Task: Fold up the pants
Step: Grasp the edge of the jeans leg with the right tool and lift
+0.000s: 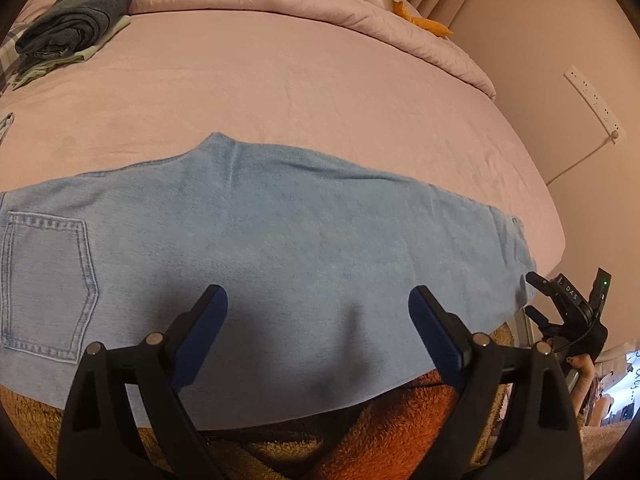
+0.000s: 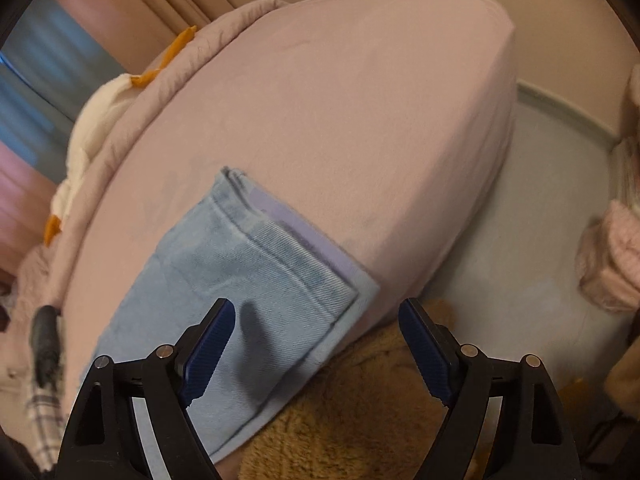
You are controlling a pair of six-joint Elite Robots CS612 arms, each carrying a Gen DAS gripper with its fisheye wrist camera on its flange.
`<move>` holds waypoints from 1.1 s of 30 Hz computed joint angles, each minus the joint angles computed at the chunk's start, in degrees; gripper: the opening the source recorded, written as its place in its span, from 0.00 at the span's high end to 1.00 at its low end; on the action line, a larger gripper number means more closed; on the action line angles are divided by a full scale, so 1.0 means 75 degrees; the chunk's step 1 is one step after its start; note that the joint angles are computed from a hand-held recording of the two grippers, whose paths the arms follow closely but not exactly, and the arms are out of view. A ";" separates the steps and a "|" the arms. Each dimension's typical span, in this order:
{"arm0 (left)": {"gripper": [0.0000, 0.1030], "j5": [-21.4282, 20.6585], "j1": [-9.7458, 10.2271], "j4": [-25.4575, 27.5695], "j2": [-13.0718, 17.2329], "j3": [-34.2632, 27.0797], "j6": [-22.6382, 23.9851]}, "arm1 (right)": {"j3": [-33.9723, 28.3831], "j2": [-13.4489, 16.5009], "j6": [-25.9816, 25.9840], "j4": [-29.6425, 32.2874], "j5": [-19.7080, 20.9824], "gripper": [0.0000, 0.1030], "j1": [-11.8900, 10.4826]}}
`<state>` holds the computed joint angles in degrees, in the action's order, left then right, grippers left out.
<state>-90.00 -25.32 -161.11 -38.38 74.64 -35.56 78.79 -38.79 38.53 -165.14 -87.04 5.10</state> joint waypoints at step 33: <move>0.11 -0.0635 0.0280 -0.1010 -0.0006 0.0361 -0.0888 | -0.0916 0.0325 -0.4169 -0.0676 0.3285 0.87 0.1012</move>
